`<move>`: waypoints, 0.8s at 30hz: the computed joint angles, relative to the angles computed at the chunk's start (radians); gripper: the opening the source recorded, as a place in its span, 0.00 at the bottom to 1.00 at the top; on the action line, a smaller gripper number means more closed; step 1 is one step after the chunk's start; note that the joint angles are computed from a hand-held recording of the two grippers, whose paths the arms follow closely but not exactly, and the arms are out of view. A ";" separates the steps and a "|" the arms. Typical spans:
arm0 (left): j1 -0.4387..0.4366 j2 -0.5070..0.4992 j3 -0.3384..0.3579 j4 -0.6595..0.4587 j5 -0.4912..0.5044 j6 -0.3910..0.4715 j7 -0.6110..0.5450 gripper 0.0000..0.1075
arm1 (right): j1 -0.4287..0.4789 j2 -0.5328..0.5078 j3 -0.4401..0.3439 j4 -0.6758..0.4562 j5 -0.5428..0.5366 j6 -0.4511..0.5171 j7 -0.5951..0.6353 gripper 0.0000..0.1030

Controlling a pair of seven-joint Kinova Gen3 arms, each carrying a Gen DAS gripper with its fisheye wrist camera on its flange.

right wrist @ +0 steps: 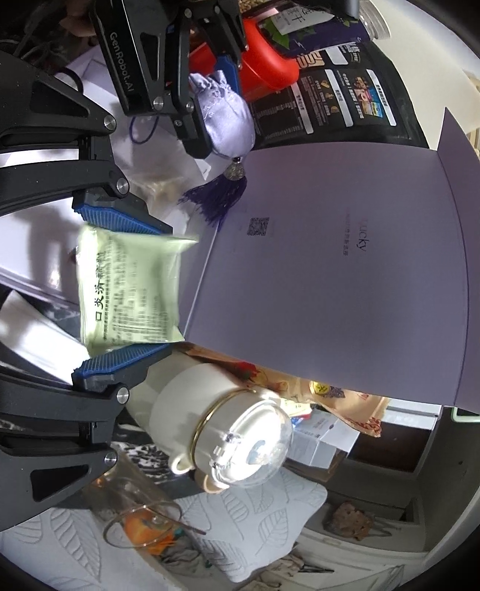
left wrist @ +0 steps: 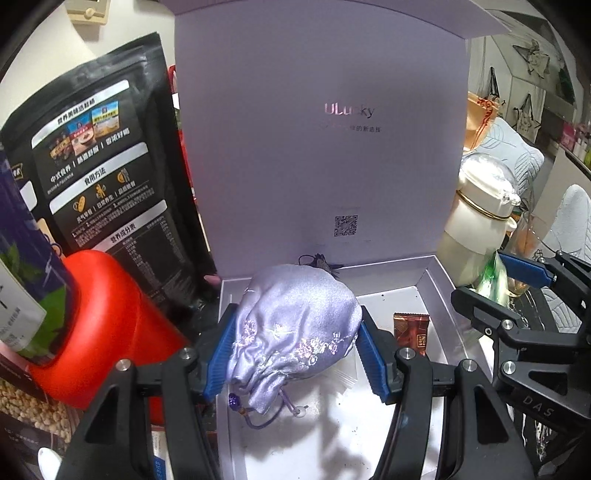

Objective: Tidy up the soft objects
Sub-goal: 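Lower both grippers into the box and open them to drop pouch and sachet, then withdraw both grippers from the box back over the table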

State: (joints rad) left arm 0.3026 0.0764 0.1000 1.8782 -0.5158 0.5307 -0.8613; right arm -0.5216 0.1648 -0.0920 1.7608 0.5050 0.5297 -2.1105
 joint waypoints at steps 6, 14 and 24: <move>0.019 0.006 0.009 -0.044 -0.005 0.089 0.010 0.59 | -0.027 -0.030 0.003 0.010 0.083 0.028 -0.090 0.66; 0.036 -0.046 0.043 -0.052 -0.059 0.147 0.061 0.59 | -0.019 -0.091 -0.042 0.017 0.151 0.080 -0.152 0.66; 0.017 -0.134 0.106 -0.060 -0.089 0.187 0.086 0.59 | 0.019 -0.177 -0.111 0.023 0.194 0.125 -0.202 0.66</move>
State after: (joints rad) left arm 0.3195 -0.0580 0.2061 1.8177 -0.6050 0.7179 -0.7749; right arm -0.5024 -0.0122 -0.2034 1.7842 0.6989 0.6548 -2.3122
